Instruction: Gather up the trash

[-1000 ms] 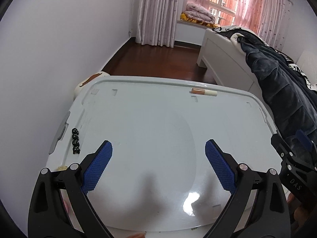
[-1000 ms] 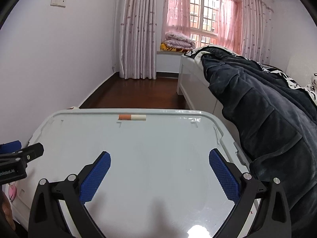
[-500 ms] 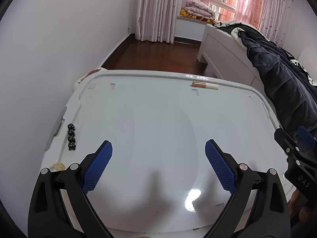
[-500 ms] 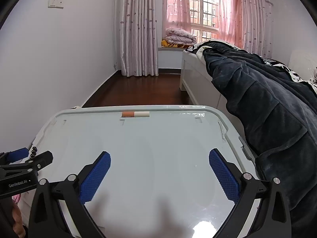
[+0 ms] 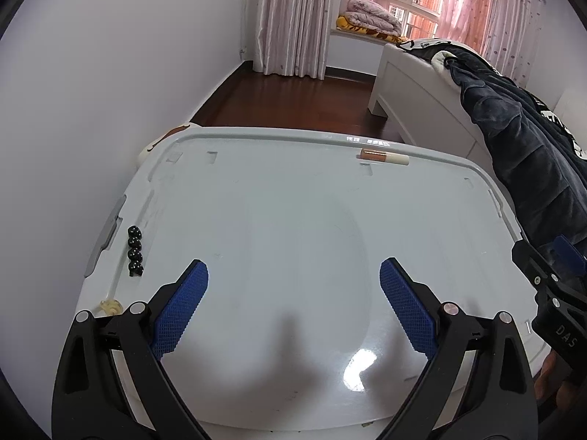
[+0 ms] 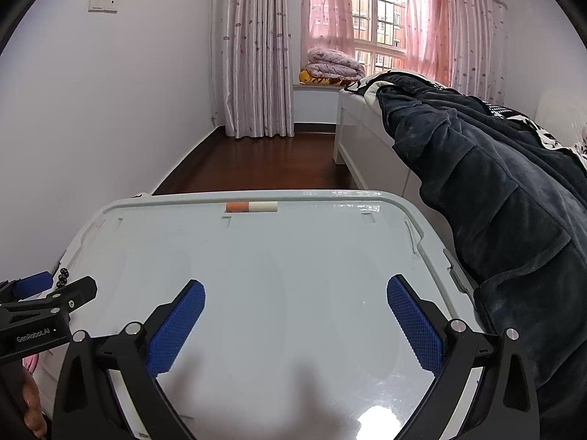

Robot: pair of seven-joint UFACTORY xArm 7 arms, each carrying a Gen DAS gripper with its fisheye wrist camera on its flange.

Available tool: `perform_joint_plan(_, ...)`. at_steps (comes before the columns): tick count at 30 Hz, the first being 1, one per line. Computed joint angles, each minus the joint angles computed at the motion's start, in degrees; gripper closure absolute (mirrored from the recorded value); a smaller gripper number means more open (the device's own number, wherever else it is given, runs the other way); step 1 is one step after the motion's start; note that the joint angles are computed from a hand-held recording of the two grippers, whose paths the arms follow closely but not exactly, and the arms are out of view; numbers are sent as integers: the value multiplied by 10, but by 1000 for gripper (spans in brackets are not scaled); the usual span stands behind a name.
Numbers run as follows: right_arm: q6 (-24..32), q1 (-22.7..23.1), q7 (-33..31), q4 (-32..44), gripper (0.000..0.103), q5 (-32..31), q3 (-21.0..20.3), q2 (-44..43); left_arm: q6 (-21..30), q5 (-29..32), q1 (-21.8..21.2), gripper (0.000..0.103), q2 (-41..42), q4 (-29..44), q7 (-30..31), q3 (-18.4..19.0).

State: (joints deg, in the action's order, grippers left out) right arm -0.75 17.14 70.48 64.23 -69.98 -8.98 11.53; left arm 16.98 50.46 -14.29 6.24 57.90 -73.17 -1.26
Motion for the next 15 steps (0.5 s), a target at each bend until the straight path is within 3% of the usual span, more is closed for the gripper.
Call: perform_joint_plan(15, 9, -7, 27, 2, 5, -31, 9, -2, -1, 7, 2, 11, 0, -2, -6, 1)
